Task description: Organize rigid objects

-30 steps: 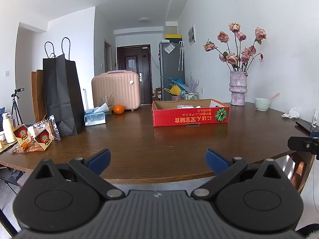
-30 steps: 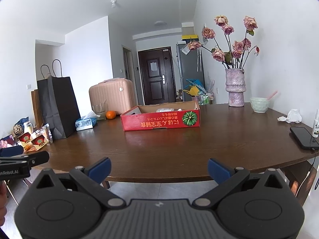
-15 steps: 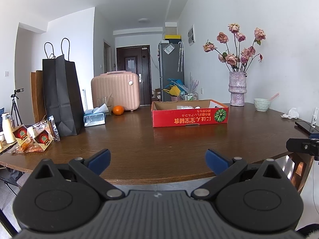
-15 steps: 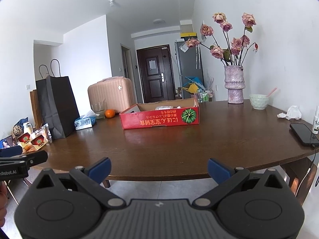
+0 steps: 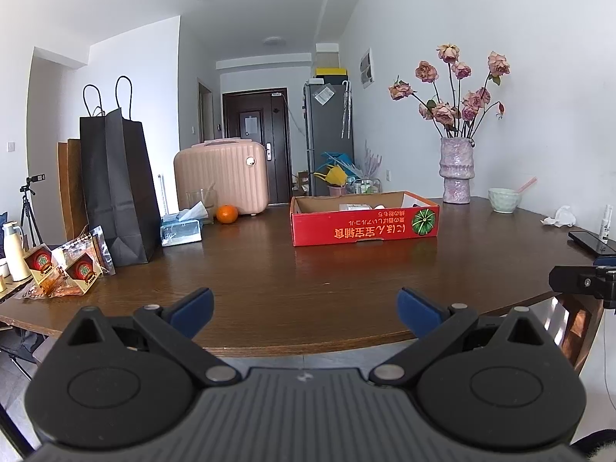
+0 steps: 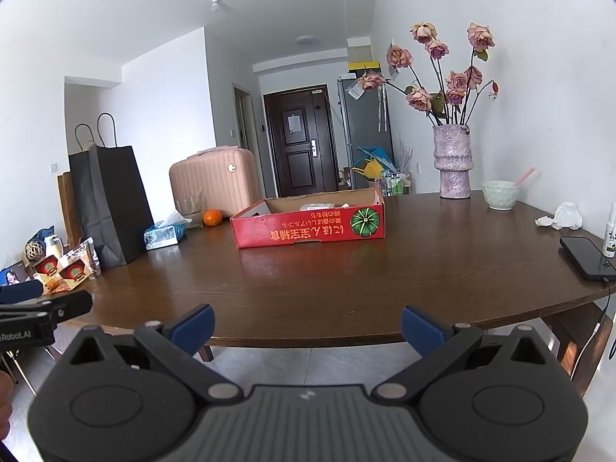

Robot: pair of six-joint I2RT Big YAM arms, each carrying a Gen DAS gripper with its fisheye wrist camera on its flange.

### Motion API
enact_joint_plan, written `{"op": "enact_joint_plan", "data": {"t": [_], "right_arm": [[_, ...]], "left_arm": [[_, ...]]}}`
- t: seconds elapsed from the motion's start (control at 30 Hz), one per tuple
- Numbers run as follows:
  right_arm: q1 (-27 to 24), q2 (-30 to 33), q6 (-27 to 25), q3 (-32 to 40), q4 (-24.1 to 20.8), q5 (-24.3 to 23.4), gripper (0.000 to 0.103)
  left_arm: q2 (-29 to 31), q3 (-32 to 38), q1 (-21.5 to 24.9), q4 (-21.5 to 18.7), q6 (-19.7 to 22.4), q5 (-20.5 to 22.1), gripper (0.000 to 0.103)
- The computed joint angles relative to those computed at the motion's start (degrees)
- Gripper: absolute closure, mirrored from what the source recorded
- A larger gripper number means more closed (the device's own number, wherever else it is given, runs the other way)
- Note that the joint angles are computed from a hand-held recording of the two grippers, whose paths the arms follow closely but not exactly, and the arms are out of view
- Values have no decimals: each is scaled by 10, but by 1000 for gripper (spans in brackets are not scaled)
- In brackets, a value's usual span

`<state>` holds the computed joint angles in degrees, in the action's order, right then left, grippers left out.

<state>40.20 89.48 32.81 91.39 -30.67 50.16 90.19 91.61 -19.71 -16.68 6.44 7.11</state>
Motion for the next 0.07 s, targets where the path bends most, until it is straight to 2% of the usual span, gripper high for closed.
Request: {"op": "enact_joint_plan", "data": {"t": [0.07], "right_arm": [[0,0,0,0,0,0,0]], "left_arm": [[0,-1,0,4,4,6,0]]}}
